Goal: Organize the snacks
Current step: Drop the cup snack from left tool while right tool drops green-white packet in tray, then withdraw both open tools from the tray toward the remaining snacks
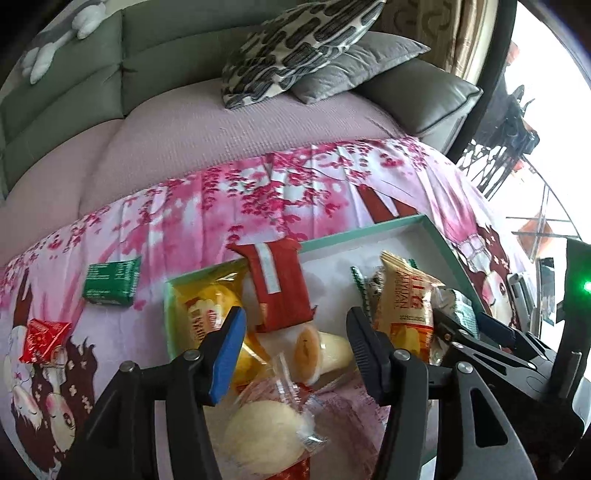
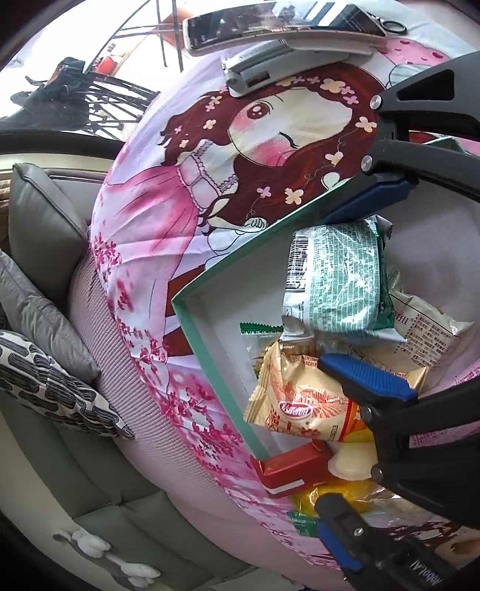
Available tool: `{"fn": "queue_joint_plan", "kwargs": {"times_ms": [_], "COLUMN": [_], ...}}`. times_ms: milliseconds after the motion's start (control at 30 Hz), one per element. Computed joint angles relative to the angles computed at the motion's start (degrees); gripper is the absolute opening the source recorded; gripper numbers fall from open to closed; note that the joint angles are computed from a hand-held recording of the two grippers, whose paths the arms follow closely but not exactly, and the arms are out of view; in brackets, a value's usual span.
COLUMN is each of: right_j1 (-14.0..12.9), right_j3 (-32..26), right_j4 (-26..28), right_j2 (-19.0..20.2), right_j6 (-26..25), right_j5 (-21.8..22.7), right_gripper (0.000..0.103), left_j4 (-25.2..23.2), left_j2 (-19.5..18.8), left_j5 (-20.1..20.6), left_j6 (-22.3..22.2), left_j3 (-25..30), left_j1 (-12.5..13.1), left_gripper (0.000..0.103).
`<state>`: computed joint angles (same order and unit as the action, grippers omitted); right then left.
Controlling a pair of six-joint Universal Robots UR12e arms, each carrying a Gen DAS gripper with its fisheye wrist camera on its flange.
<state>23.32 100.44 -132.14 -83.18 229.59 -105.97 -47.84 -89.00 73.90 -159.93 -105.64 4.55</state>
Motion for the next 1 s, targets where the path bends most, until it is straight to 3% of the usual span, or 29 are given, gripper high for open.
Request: {"fn": "queue_joint_plan", "kwargs": {"times_ms": [100, 167, 333, 400, 433, 500, 600, 733, 1000], "right_j1": [0.23, 0.41, 0.73, 0.88, 0.98, 1.26, 1.57, 1.87, 2.61], "right_j3": [-0.35, -0.60, -1.05, -1.23, -1.38, -1.52, -1.69, -1.65, -2.44], "right_j4": [0.61, 1.31, 2.89, 3.43, 3.81, 3.93, 3.63, 2.11, -0.96], "right_j2": [-0.04, -0.06, -0.37, -0.47, -0.50, -0.64, -0.86, -1.17, -0.18], "right_j6": [-0.20, -0.25, 0.12, 0.11, 0.10, 0.06, 0.01, -0.28, -2.56], "right_j5": [-0.52, -1.13, -2.29, -2.91, -3.32, -4.30, -5.46, -6.13, -4.62], "right_gripper": [0.079, 0.088, 0.090, 0.090, 0.093, 0.101, 0.101, 0.102, 0.103], "left_j4": [-0.05, -0.10, -0.08, -0.31, -0.34, -0.17, -0.47, 0.05, 0.60], "left_j2": [0.04, -0.09, -0.72, -0.96, -1.07, -1.27, -1.55, -1.69, -1.54], "left_j5": [1.21, 2.19, 5.67, 6.62, 7.17, 8.35, 9.33, 9.94, 11.18], "left_j6": [-1.52, -3.00, -7.11, -8.74, -9.38, -10.50, -11.68, -13.34, -14.60], "left_j3": [0.13, 0.24, 0.51, 0.58, 0.60, 0.58, 0.66, 0.41, -0.01], "left_j1": [0.38, 0.69, 1.33, 1.72, 1.86, 2.14, 2.58, 3.19, 4.09], "left_gripper": [0.062, 0.070, 0.070, 0.075, 0.083, 0.085, 0.085, 0.097, 0.099]}}
